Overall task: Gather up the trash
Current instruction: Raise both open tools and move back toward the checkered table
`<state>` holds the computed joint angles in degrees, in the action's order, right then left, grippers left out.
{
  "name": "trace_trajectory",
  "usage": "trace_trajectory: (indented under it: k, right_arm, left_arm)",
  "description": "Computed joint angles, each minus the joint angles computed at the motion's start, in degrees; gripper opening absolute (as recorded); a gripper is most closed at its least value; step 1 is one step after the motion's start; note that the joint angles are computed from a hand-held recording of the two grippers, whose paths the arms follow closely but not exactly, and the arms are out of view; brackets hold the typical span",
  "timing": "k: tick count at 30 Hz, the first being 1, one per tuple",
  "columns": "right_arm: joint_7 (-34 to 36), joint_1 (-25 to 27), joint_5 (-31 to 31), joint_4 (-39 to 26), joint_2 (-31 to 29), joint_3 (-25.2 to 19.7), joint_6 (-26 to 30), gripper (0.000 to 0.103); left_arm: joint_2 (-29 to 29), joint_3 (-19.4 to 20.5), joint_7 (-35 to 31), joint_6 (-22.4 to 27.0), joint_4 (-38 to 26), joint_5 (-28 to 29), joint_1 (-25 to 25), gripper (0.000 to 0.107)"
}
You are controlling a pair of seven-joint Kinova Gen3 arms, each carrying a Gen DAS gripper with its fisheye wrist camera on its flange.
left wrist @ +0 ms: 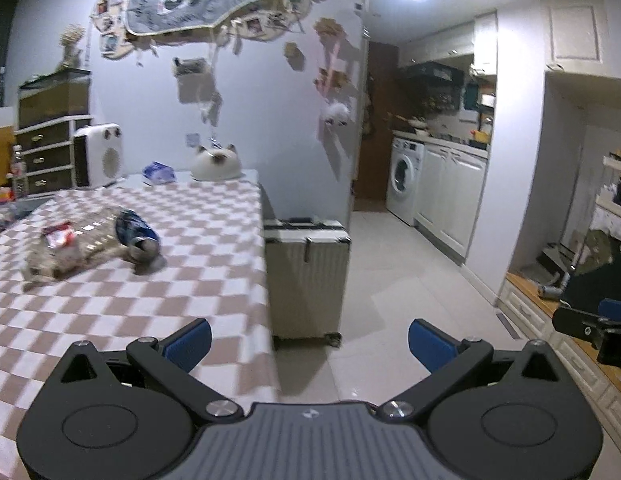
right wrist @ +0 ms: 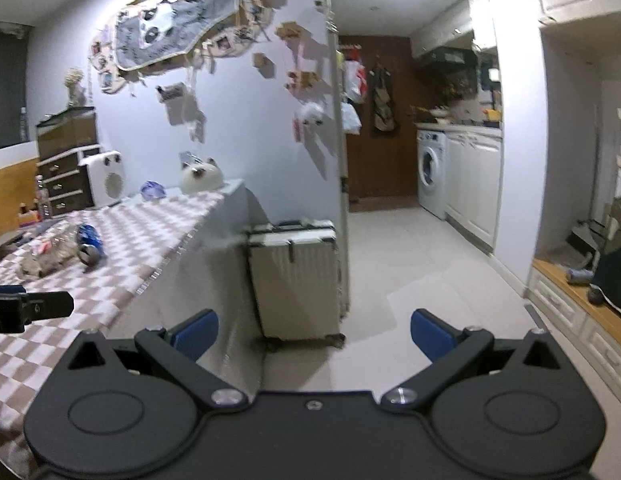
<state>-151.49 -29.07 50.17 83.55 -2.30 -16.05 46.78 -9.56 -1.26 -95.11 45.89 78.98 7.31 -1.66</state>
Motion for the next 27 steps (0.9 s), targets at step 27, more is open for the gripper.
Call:
trace_trajectory:
  k: [27]
  right_arm:
    - [23.72,-13.43,-15.58,-37.62,24.81,7.25,0.7,0.103]
  left_arm:
    - [9.71,-13.72,-21.44,2.79,-11.76,19.36,-21.22,0.103]
